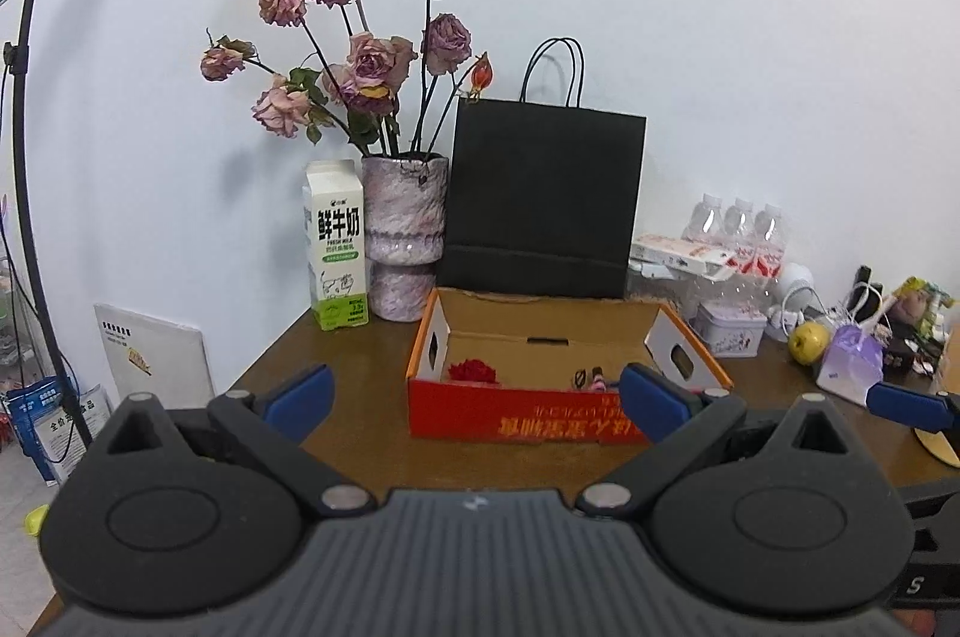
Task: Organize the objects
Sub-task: 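Withdraw both grippers from the box back toward the remaining objects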
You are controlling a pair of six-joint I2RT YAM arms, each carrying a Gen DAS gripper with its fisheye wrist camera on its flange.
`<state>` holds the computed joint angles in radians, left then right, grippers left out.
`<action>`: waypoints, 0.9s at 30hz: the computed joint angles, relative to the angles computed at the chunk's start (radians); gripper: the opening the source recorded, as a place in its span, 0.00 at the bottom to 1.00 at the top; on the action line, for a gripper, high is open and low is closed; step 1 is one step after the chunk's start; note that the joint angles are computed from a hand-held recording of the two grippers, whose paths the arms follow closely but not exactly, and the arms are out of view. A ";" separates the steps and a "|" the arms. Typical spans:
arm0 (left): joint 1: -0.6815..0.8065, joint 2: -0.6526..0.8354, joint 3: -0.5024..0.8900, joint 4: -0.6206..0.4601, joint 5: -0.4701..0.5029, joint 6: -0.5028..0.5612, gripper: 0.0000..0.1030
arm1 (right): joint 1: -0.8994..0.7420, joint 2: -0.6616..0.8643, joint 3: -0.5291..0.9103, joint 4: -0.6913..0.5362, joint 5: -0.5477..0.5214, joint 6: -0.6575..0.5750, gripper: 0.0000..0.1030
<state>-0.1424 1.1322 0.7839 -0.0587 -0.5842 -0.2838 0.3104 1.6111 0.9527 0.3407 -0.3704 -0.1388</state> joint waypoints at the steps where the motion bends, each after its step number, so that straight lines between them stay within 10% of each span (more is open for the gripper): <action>1: -0.008 -0.019 -0.014 -0.011 -0.006 -0.004 1.00 | 0.002 -0.015 -0.020 -0.001 0.004 -0.002 1.00; 27: -0.005 -0.446 -0.309 -0.233 0.028 -0.057 1.00 | 0.060 -0.284 -0.384 -0.018 0.080 -0.022 1.00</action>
<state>-0.1472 0.6862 0.4751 -0.2919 -0.5558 -0.3405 0.3702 1.3271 0.5685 0.3222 -0.2905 -0.1603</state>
